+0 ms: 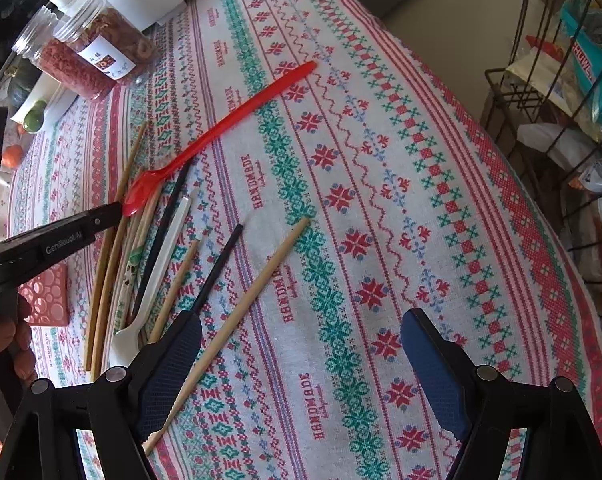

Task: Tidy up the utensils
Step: 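Reach the left gripper into the pile and grasp a bamboo chopstick, then grasp a bamboo chopstick with the right gripper while the left gripper lifts its chopstick upright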

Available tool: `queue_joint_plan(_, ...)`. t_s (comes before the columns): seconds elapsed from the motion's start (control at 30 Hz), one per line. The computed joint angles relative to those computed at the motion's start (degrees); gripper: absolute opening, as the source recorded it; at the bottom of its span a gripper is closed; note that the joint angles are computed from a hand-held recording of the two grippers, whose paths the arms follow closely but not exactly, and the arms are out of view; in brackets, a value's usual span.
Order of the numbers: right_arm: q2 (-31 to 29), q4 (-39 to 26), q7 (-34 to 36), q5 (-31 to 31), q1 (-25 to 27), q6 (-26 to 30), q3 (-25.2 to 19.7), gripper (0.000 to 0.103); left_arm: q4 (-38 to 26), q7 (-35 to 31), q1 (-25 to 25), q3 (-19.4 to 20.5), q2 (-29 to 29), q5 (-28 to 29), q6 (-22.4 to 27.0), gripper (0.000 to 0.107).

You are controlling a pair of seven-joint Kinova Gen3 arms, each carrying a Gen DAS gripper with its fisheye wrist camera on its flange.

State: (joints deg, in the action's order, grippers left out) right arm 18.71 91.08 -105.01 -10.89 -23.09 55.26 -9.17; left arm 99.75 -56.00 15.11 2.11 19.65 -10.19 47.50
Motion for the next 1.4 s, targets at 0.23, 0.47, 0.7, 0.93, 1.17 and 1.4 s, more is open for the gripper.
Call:
queue_joint_plan(0.23,1.85,-0.2,0.86,-2.63,0.9,0.41,-0.54,0.08,9.32,5.31,2.65,0.61,-9.11,-4.33,-4.94,0.008)
queue_joint_plan(0.47,4.46,-1.03,0.78,-4.52,-0.3,0.71,-1.36,0.06,14.93,7.41,1.5,4.81,-21.65,-6.31,-5.39,0.007)
queue_joint_plan(0.7,4.61,-2.07,-7.97,3.94,-7.89,-0.07,0.56,0.049,20.89,7.0,-1.66,8.97,-34.15,-2.71,-5.87,0.007)
queue_joint_plan(0.93,4.11,-0.64,-13.23,9.48,-11.22,-3.14,0.12,0.015,25.66,4.15,-5.46,10.62,-44.47,0.95,-6.43,0.007)
queue_joint_plan(1.17,0.54,3.73,-8.52,3.48,-6.95,-9.81,-2.46,0.0,26.78,-0.46,-8.62,11.74,-52.73,3.87,-4.21,0.007)
queue_joint_plan(1.4,-4.75,6.09,-4.65,-0.5,-5.35,-13.45,-3.28,0.004,27.19,-4.84,-10.21,9.87,-55.74,7.98,-2.86,0.007)
